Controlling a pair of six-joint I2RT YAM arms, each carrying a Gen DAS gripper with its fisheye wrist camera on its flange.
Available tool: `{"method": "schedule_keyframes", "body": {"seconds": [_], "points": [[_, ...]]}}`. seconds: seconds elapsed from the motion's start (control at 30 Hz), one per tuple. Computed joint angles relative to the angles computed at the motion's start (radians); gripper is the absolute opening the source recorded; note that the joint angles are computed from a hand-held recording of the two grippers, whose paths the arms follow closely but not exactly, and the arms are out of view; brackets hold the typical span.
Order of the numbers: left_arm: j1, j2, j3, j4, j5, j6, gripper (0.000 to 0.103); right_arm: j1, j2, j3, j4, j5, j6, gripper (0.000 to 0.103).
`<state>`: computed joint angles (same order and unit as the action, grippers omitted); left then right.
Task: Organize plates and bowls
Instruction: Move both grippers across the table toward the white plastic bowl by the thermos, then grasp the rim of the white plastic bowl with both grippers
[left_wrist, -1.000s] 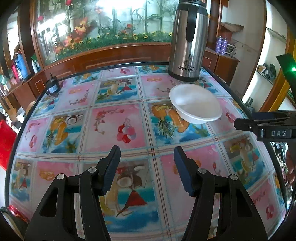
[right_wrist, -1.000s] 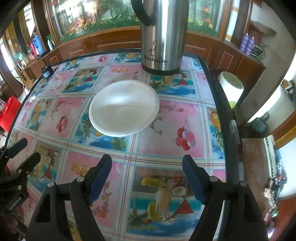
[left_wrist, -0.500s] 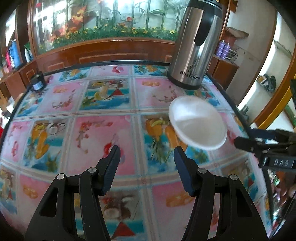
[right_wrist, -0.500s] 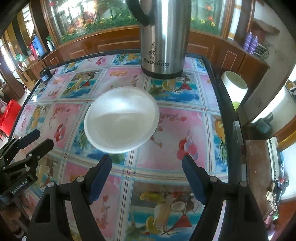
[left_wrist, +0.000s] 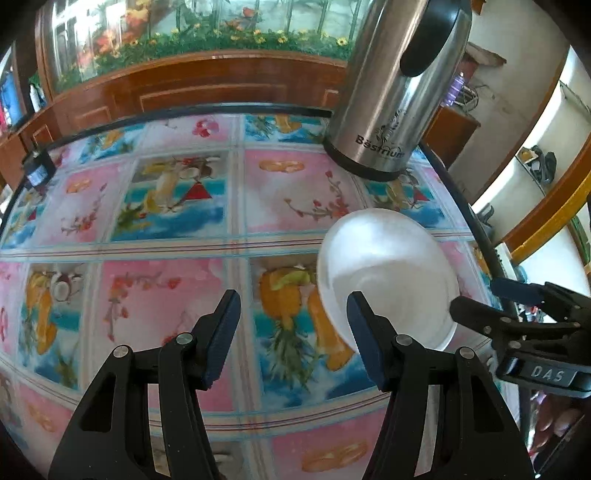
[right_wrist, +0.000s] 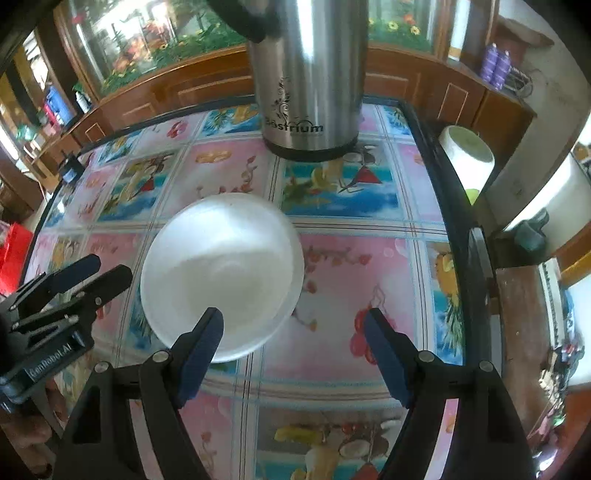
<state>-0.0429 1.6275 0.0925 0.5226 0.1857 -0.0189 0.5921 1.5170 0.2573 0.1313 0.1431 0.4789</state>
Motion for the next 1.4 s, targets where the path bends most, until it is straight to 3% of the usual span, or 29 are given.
{"method": "schedule_keyframes", "body": {"seconds": [0.13, 0.33, 0.5, 0.77, 0.83, 0.87, 0.9, 1.0, 1.4], "points": [[-0.020, 0.086, 0.046, 0.015, -0.001, -0.041, 0.060, -0.030, 0.064, 0.024, 0.026, -0.028, -0.017, 0.077], [-0.051, 0.148, 0.078, 0.034, -0.023, -0.071, 0.060, -0.049, 0.119, 0.038, 0.061, -0.044, -0.039, 0.055], [-0.079, 0.174, 0.102, 0.033, -0.037, -0.090, 0.060, -0.063, 0.125, 0.031, 0.084, -0.053, -0.054, 0.050], [-0.123, 0.227, 0.151, 0.012, -0.068, -0.114, 0.060, -0.059, 0.172, 0.045, 0.111, -0.063, -0.072, 0.033], [-0.133, 0.240, 0.161, 0.010, -0.085, -0.120, 0.050, -0.060, 0.185, 0.049, 0.123, -0.075, -0.076, 0.027], [-0.141, 0.245, 0.165, 0.008, -0.094, -0.120, 0.032, -0.058, 0.189, 0.049, 0.128, -0.076, -0.078, 0.025], [-0.148, 0.252, 0.170, 0.004, -0.100, -0.119, 0.022, -0.053, 0.190, 0.049, 0.133, -0.074, -0.078, 0.020], [-0.154, 0.269, 0.171, 0.018, -0.094, -0.110, 0.014, -0.044, 0.190, 0.048, 0.137, -0.079, -0.081, 0.017], [-0.108, 0.208, 0.046, 0.079, -0.063, -0.088, 0.014, 0.046, 0.133, -0.015, 0.142, -0.077, -0.004, 0.017]]}}
